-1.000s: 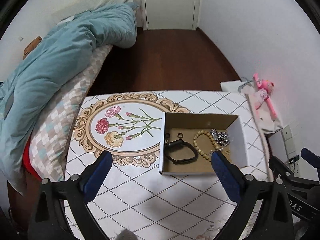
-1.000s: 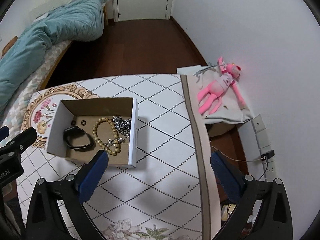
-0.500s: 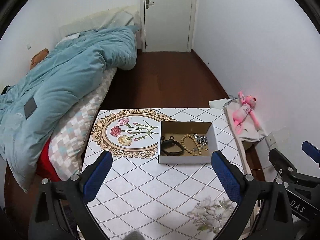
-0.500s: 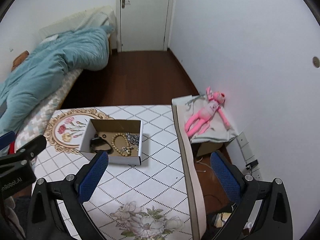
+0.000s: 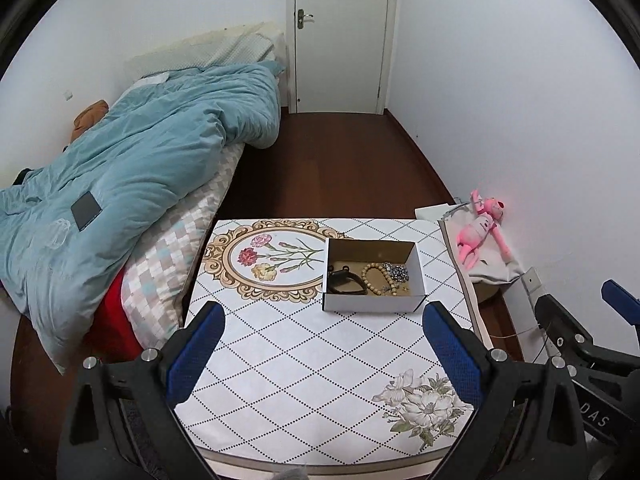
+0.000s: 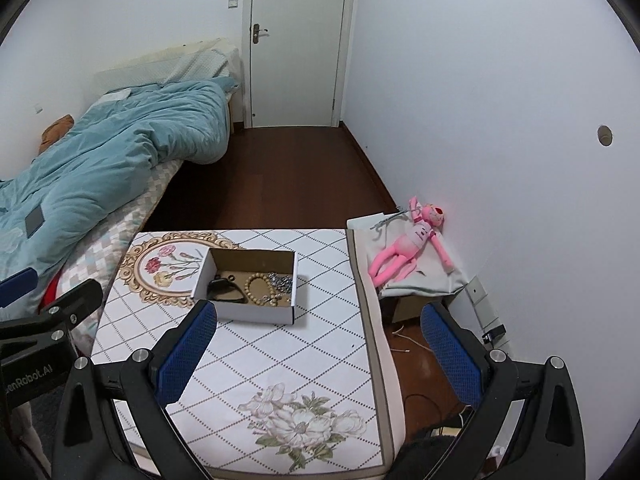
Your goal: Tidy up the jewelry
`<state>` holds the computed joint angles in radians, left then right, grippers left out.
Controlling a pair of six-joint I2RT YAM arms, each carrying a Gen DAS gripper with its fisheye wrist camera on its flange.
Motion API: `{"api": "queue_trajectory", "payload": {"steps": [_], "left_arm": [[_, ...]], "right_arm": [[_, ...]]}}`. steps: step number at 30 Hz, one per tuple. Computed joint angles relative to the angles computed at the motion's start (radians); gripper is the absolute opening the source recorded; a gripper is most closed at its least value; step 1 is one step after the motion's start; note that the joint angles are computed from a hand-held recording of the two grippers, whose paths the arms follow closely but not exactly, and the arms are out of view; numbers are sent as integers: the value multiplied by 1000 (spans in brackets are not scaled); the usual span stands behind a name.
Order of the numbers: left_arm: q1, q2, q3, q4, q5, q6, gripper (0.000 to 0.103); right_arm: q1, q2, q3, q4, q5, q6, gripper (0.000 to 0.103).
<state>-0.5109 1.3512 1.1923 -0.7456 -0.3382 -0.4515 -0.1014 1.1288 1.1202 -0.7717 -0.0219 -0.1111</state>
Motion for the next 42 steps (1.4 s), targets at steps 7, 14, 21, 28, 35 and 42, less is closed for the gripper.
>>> {"api": "queue_trajectory", "payload": {"steps": [7, 14, 21, 28, 35, 42], "left_arm": [[16, 67, 74, -28, -2, 7, 101], [46, 176, 147, -32, 19, 28, 101], [78, 276, 191, -31, 33, 43, 101], [91, 326, 206, -29, 53, 39, 101], [100, 331, 205, -29, 69, 38, 101], [99, 331, 212, -31, 71, 38, 101]], "right_arm": [[5, 62, 60, -7, 11, 7, 103], [7, 174, 106, 33, 33, 16, 103], [27, 298, 145, 44, 58, 13, 103], [37, 366, 172, 42, 70, 14, 103], [36, 386, 186, 30, 71, 6, 103], [35, 386, 186, 31, 70, 5, 103]]}}
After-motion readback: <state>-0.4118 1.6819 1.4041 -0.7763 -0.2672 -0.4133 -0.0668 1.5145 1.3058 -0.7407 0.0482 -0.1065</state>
